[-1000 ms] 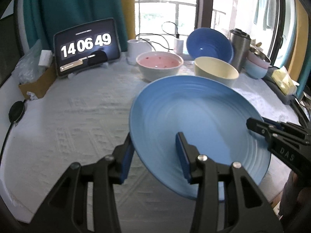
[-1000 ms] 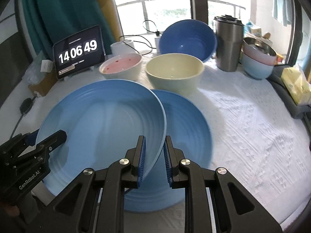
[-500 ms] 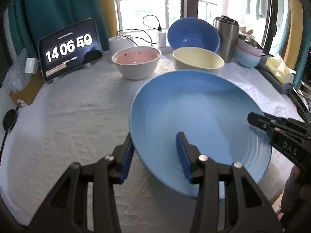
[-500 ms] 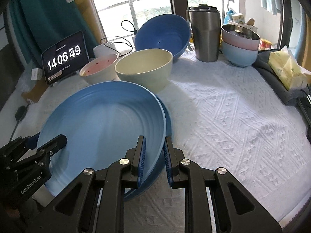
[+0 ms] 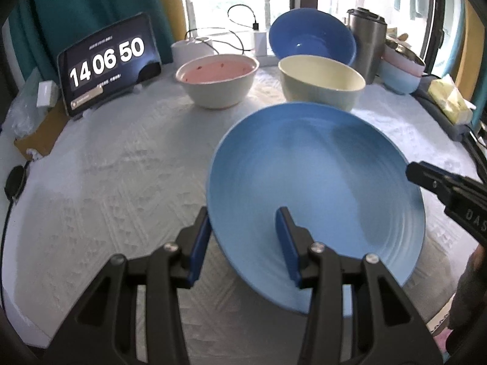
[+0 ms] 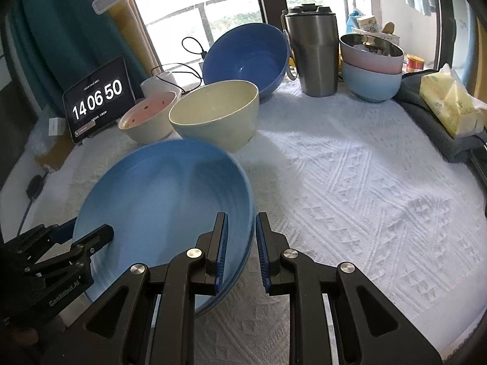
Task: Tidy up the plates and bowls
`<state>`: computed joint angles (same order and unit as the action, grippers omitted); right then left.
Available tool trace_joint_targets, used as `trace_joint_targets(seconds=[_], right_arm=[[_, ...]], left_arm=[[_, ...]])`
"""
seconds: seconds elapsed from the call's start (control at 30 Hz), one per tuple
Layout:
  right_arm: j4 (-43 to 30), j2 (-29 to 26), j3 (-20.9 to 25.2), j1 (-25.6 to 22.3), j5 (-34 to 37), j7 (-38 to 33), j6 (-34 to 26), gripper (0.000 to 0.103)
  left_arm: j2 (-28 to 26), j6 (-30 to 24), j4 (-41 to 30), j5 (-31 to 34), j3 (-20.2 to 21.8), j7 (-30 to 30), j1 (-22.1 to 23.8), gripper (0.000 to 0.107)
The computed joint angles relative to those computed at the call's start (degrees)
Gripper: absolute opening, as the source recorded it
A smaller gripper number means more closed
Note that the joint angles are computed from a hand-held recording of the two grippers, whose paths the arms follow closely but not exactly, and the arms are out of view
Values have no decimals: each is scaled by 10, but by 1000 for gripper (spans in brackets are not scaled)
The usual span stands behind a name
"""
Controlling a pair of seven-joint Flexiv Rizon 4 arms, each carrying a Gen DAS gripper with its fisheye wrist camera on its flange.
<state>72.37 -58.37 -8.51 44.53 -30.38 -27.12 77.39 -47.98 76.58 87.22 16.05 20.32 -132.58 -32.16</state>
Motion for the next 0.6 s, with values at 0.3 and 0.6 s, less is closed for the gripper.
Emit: trace_joint_targets(seconds=[0.3, 0.6], right_arm=[[-4, -2, 1, 1, 2, 8, -15, 21], [-2, 0, 6, -5, 5, 17, -21, 27]], left_arm=[[4, 18, 14, -4, 14, -13, -7, 49], [4, 19, 18, -9, 38, -57, -11, 50]])
